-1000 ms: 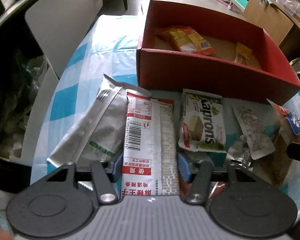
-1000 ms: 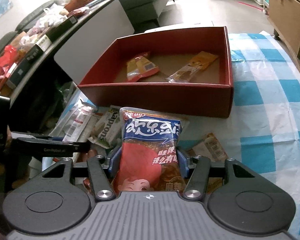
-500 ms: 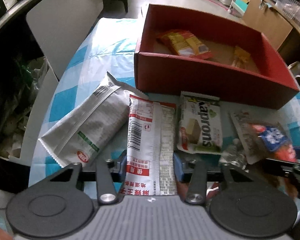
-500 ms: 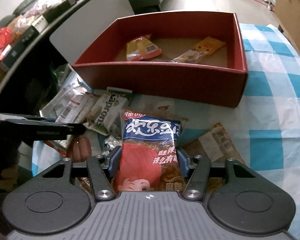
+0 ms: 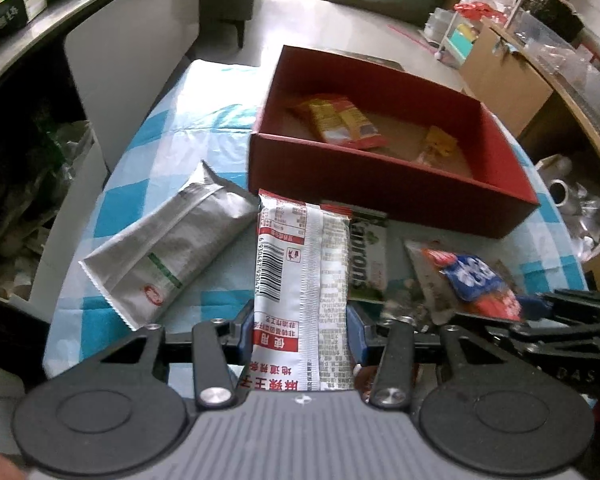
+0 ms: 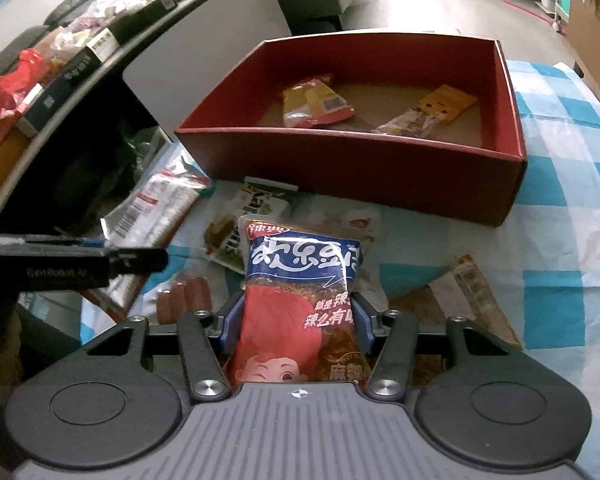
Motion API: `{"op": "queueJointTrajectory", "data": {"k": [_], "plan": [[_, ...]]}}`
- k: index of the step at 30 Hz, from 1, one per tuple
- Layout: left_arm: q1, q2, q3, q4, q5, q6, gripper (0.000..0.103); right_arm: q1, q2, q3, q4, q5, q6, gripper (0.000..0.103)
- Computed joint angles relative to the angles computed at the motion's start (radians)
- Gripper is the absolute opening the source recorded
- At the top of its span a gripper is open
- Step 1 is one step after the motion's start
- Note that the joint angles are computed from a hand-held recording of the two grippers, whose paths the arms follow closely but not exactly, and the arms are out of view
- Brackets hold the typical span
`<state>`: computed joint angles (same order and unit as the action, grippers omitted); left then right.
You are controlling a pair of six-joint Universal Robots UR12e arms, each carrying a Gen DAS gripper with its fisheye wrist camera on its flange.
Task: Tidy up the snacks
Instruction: 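Carry both packets into the red box and open both tools to release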
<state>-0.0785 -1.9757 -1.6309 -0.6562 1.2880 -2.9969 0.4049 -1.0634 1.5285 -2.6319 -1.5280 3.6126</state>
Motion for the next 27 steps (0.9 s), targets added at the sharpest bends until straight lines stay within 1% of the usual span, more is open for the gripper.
{"op": "queueJointTrajectory", "data": {"k": [7, 13, 19, 24, 27], "plan": [[-0.008, 0.006, -0.009, 0.038, -0.014, 0.011, 0.039, 0.004, 0.004, -0.007, -0.017, -0.018, 0.009, 0.061], [-0.015, 0.008, -0.011, 0.083, -0.027, 0.001, 0.039, 0.003, -0.001, 0.001, -0.065, -0.038, 0.023, 0.061], [-0.028, 0.000, 0.000, 0.127, -0.026, -0.003, 0.039, 0.004, 0.000, -0.007, -0.085, -0.077, 0.014, 0.061], [-0.038, -0.009, 0.013, 0.169, -0.027, -0.007, 0.039, -0.005, -0.001, -0.005, -0.153, -0.096, 0.036, 0.061], [-0.044, -0.017, 0.027, 0.164, -0.030, -0.008, 0.039, -0.011, -0.002, -0.003, -0.171, -0.103, 0.046, 0.061]]}}
